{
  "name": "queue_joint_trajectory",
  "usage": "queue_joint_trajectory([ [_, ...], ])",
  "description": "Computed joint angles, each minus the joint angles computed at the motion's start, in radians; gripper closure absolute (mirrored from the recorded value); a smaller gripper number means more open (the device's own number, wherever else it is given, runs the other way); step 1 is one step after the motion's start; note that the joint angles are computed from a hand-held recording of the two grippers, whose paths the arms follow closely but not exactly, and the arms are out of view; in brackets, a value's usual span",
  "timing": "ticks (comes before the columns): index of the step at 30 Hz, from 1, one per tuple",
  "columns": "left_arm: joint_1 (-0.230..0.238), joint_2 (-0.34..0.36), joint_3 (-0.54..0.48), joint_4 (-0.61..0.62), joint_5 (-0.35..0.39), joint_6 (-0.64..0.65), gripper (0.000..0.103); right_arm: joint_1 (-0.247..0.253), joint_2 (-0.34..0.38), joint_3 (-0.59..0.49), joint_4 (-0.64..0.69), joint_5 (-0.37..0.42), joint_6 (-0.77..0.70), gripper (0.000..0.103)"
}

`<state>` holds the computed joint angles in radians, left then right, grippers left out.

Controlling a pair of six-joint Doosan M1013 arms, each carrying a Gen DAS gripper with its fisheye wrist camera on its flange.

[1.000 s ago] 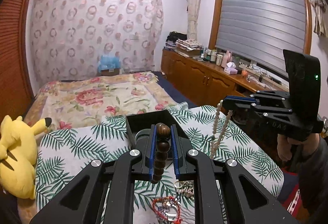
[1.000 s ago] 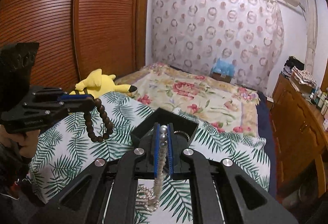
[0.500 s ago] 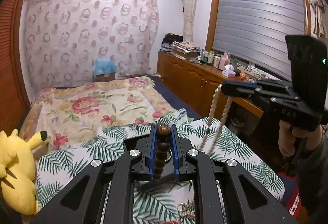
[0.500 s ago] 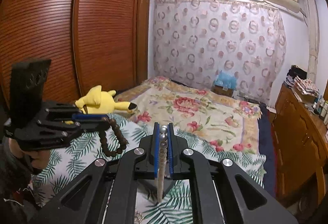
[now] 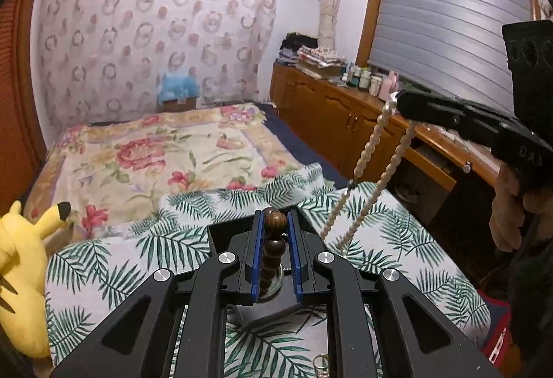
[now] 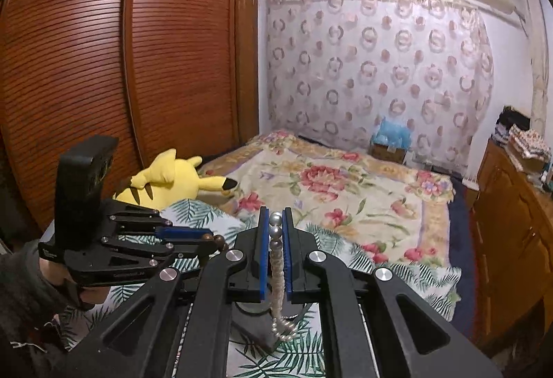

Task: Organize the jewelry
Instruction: 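Lower the bead bracelet into the box with the left tool while the right tool lifts the pearls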

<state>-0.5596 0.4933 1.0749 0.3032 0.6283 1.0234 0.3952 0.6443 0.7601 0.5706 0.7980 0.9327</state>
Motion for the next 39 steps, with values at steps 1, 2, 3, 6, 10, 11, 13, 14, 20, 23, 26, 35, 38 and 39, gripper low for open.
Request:
queue_joint_trajectory([
  [1, 0.002, 0.003, -0.003, -0.008, 0.004, 0.005, 0.091, 0.001, 0.01, -0.01, -0.009, 0.012, 0.015, 0.095],
  [2, 0.004, 0.007, -0.004, -0.015, 0.006, 0.009, 0.091, 0.001, 0.016, -0.016, -0.012, 0.02, 0.024, 0.095],
  [3, 0.005, 0.01, -0.007, -0.023, 0.01, 0.015, 0.091, 0.003, 0.019, -0.016, -0.015, 0.024, 0.03, 0.095],
  [6, 0.008, 0.019, -0.015, -0.047, 0.023, 0.034, 0.091, 0.007, 0.028, -0.026, -0.027, 0.033, 0.044, 0.095],
  [10, 0.011, 0.032, -0.025, -0.069, 0.039, 0.05, 0.091, 0.009, 0.027, -0.027, -0.017, 0.012, 0.032, 0.095],
  [11, 0.011, 0.037, -0.029, -0.07, 0.045, 0.051, 0.091, 0.011, 0.026, -0.03, -0.016, 0.003, 0.026, 0.095],
  [13, 0.012, 0.041, -0.028, -0.077, 0.052, 0.053, 0.091, 0.011, 0.019, -0.029, -0.01, -0.015, 0.013, 0.095],
  [14, 0.013, 0.042, -0.027, -0.08, 0.054, 0.053, 0.091, 0.012, 0.016, -0.032, -0.009, -0.018, 0.009, 0.095],
  [20, 0.014, 0.047, -0.024, -0.086, 0.077, 0.046, 0.085, 0.012, 0.017, -0.049, -0.02, -0.02, 0.01, 0.095],
  [23, 0.01, 0.037, -0.01, -0.063, 0.074, 0.024, 0.075, 0.012, 0.02, -0.049, -0.024, -0.004, 0.021, 0.095],
  [26, 0.007, 0.024, 0.01, -0.043, 0.066, 0.001, 0.07, 0.014, 0.028, -0.055, -0.028, 0.016, 0.033, 0.095],
  [35, -0.01, -0.026, 0.089, 0.044, 0.05, -0.094, 0.053, 0.021, 0.038, -0.017, -0.086, 0.048, 0.105, 0.094],
  [38, -0.016, -0.043, 0.119, 0.058, 0.044, -0.121, 0.05, 0.023, 0.037, 0.014, -0.09, 0.048, 0.117, 0.094],
  [39, -0.02, -0.05, 0.132, 0.069, 0.044, -0.134, 0.05, 0.024, 0.033, 0.028, -0.099, 0.04, 0.125, 0.094],
])
